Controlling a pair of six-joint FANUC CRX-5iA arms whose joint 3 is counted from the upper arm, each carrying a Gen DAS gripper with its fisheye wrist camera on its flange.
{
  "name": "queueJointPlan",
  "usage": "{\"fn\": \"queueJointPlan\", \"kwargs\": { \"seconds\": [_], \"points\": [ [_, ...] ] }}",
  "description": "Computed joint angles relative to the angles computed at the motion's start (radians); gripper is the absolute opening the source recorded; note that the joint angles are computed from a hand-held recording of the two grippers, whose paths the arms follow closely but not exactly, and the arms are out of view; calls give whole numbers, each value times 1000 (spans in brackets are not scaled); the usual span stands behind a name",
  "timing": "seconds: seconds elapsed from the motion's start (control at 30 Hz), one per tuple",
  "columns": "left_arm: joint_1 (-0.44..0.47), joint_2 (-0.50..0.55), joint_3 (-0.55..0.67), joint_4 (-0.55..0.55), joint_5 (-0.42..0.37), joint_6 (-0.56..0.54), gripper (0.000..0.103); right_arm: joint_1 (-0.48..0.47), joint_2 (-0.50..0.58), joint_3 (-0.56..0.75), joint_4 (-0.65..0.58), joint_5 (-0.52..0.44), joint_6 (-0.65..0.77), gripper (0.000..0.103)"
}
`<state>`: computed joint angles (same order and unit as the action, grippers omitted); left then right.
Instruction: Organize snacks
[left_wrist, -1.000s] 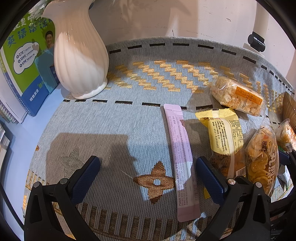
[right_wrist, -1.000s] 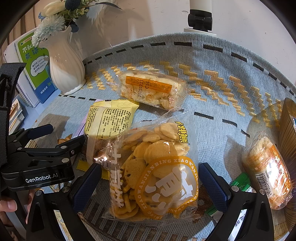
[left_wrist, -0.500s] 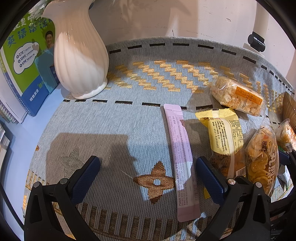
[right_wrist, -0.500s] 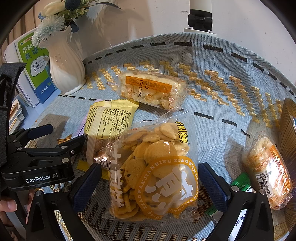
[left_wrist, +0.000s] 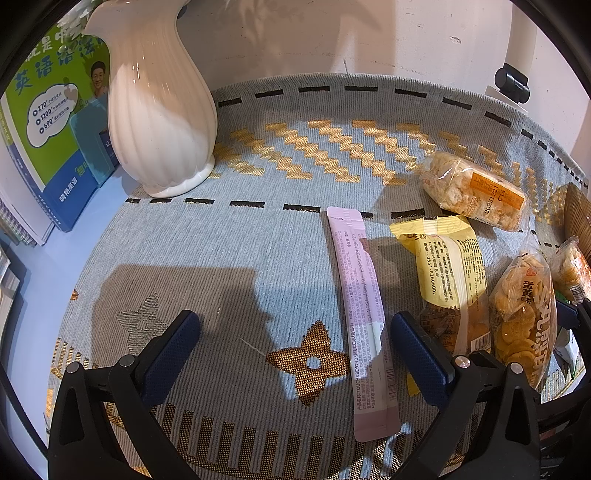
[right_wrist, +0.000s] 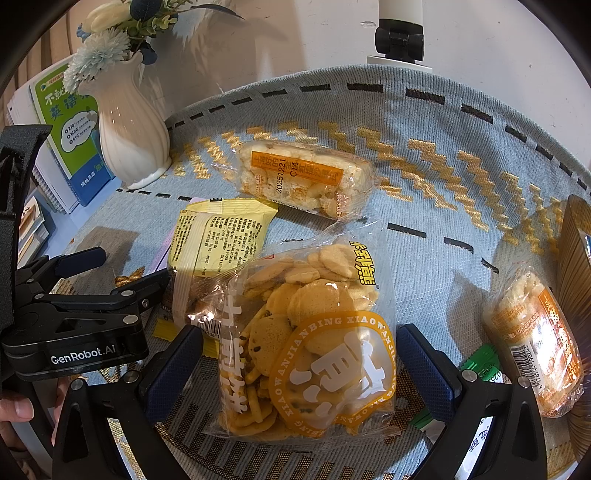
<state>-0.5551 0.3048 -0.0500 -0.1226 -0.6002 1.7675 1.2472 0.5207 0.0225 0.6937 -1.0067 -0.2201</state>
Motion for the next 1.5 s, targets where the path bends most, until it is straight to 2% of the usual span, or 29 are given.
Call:
{"fn": "queueJointPlan", "kwargs": {
  "seconds": [1.1,1.17,1.4,1.43,1.47,1.5],
  "points": [
    [-3,2,8,-2,-9,4,103,0,1,2,0,0,1,103],
    [-4,3,9,-3,-10,5,103,-1,-1,-5,7,10,-10,103],
    [0,11,11,12,1,-7,101,-6,-77,-143,116,134,-174,103],
    [4,1,-6,27,24,-22,82,-7,-83,-154,126,144,-188,103],
    [9,-15,-35,54,63,-58,59,-4,-86,-158,132,137,-199,96],
    [15,-30,-77,128,116,-146,6,3,-88,-162,138,121,-212,78]
  ]
}}
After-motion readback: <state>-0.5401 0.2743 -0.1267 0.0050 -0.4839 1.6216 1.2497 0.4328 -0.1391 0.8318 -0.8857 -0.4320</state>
